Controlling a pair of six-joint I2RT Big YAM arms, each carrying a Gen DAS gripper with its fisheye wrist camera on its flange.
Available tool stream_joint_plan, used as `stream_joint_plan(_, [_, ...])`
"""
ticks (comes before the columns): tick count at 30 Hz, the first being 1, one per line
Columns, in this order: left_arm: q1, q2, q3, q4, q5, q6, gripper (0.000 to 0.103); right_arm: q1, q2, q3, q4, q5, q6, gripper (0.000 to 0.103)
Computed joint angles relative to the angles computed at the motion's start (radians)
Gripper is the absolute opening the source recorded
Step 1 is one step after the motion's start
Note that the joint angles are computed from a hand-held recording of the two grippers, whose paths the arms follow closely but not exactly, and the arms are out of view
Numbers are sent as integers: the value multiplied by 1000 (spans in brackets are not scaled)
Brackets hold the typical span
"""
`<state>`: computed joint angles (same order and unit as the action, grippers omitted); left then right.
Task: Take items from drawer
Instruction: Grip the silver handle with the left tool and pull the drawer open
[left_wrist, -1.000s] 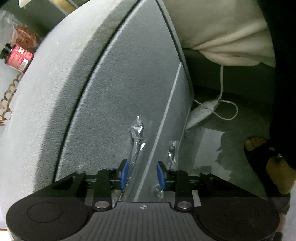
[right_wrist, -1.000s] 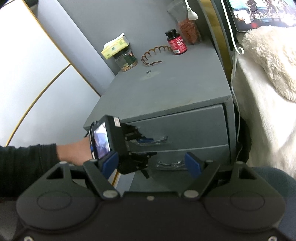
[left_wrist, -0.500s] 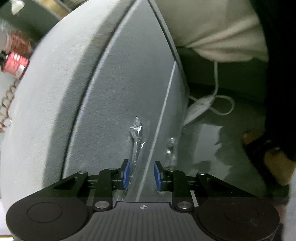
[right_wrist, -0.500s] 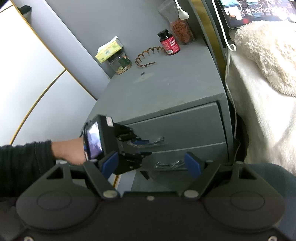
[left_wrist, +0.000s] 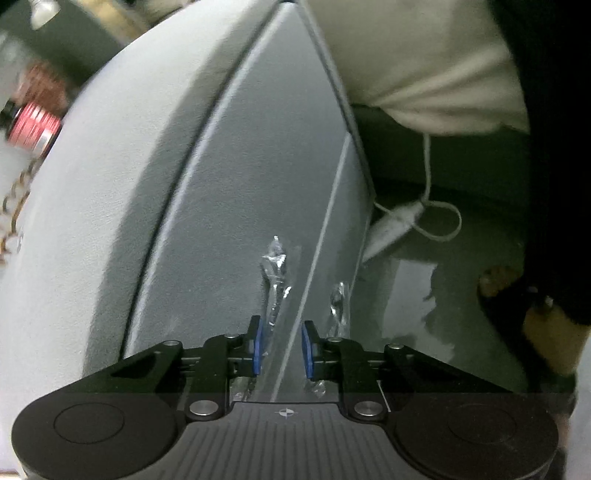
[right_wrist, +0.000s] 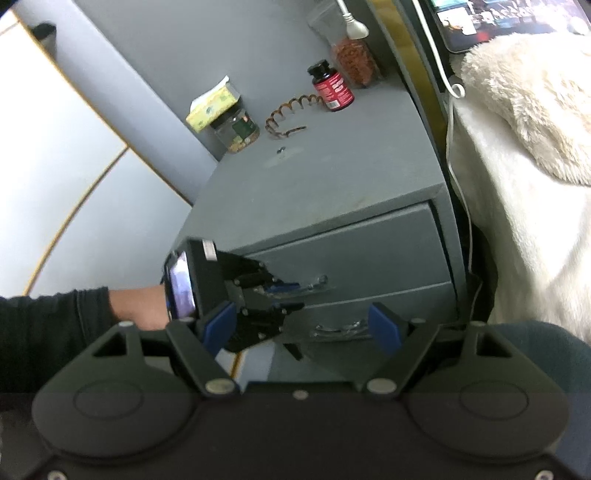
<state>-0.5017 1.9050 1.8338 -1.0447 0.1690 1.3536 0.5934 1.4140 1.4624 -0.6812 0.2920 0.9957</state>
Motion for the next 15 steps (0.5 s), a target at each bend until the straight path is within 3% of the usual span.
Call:
stream_joint_plan(2, [19,-55,-83,30,52,49,15,-2,-7,-10,15,2,8,76])
stream_joint_plan(4, [19,-76,-115,53,49,18,7,-1,-7,-11,16,2,9,76])
stream_joint_plan(7, [4,-99,-144,97,12,-125,6,2,-1,-2,1,3,1,77])
stream_joint_plan(12, [23,-136,-101,16,123,-298,10,0,-3,-5,7,1,2,77])
stream_joint_plan(15, [27,-170,-87,7,133,-408,33,-3,0,-3,6,0,6,77])
